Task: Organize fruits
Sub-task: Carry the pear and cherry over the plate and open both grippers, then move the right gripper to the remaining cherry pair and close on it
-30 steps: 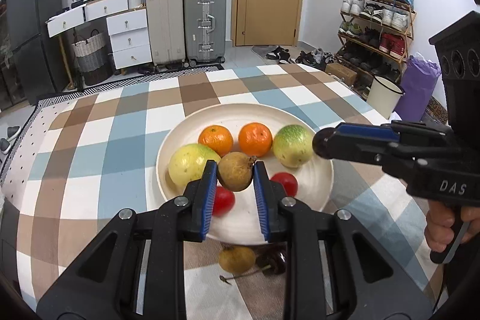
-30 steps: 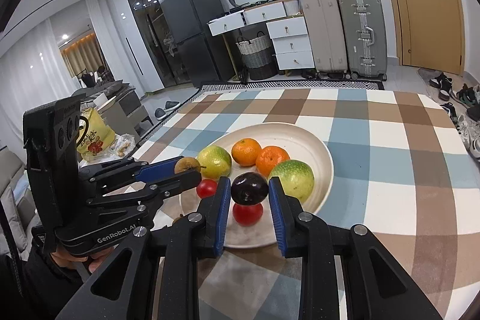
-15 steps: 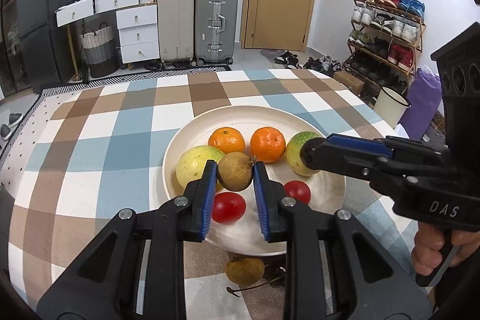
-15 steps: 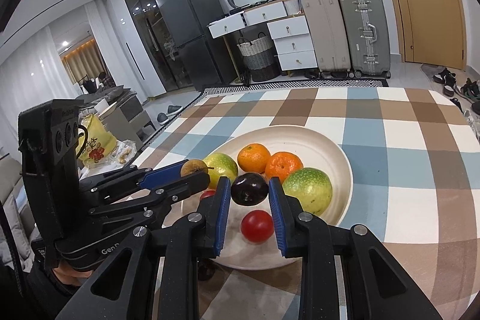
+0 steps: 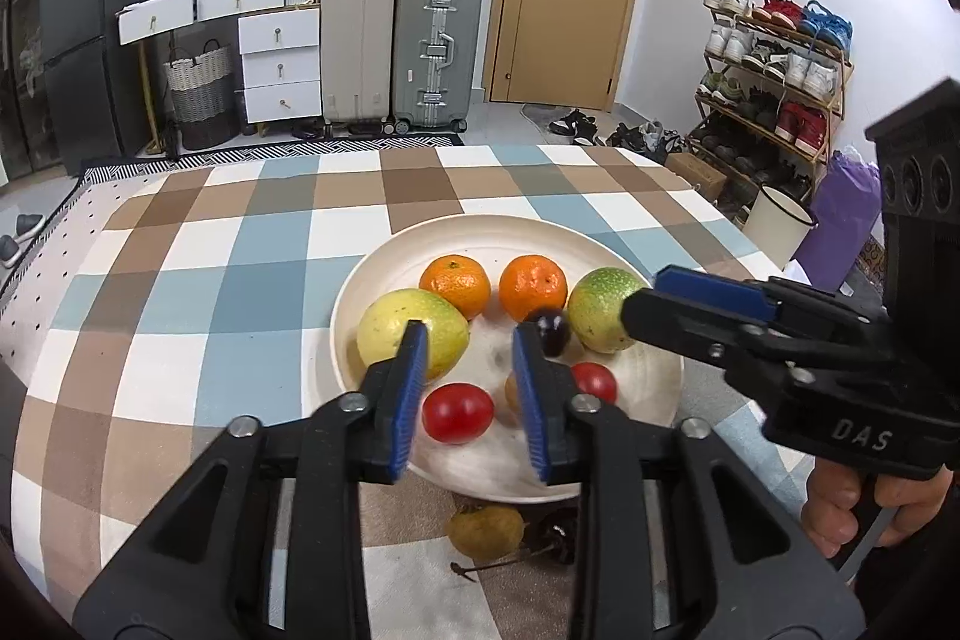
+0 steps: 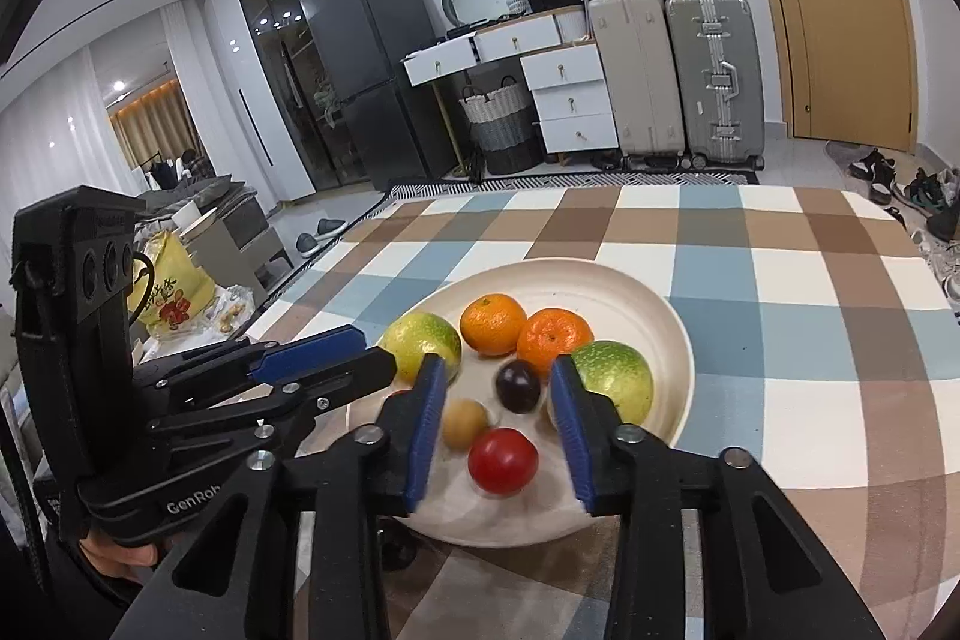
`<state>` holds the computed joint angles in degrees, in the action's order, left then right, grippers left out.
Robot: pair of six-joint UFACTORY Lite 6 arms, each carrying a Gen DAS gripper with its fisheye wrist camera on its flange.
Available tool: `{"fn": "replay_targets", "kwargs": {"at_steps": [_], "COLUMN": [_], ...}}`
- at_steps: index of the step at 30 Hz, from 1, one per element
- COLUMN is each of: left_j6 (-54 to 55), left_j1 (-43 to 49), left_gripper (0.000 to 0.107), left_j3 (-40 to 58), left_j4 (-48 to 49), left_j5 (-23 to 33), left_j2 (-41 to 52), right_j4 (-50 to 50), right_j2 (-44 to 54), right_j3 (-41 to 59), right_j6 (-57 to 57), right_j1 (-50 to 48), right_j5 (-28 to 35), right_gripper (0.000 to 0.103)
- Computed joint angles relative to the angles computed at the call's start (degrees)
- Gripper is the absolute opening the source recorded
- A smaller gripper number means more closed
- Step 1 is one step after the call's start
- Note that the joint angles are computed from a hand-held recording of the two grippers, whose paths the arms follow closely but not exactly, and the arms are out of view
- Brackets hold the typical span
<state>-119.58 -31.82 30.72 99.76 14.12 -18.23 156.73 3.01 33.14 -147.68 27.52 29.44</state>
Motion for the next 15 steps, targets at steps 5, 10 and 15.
{"fn": "replay_targets", "kwargs": {"at_steps": [5, 10, 15], "left_j6": [3.5, 9.8, 10.5], "left_j1": [-0.9, -2.4, -3.0], "left_gripper": [0.080, 0.084, 0.088], "left_j3": [-3.6, -5.6, -7.1], "left_j4": [-4.0, -10.9, -12.7], "left_j5": [2.0, 4.5, 5.0], "left_j2": [-5.5, -10.0, -11.7], "right_j4": [2.3, 5.5, 7.1], "right_j2": [-2.9, -6.2, -8.4], "right_j3": [-2.2, -5.1, -7.4], "right_j6": [-3.1, -6.8, -8.0], "right_j1": [-0.4, -0.6, -0.6], "right_j5": [-1.1, -2.0, -1.5], "right_gripper": [0.074, 0.093, 0.102]}}
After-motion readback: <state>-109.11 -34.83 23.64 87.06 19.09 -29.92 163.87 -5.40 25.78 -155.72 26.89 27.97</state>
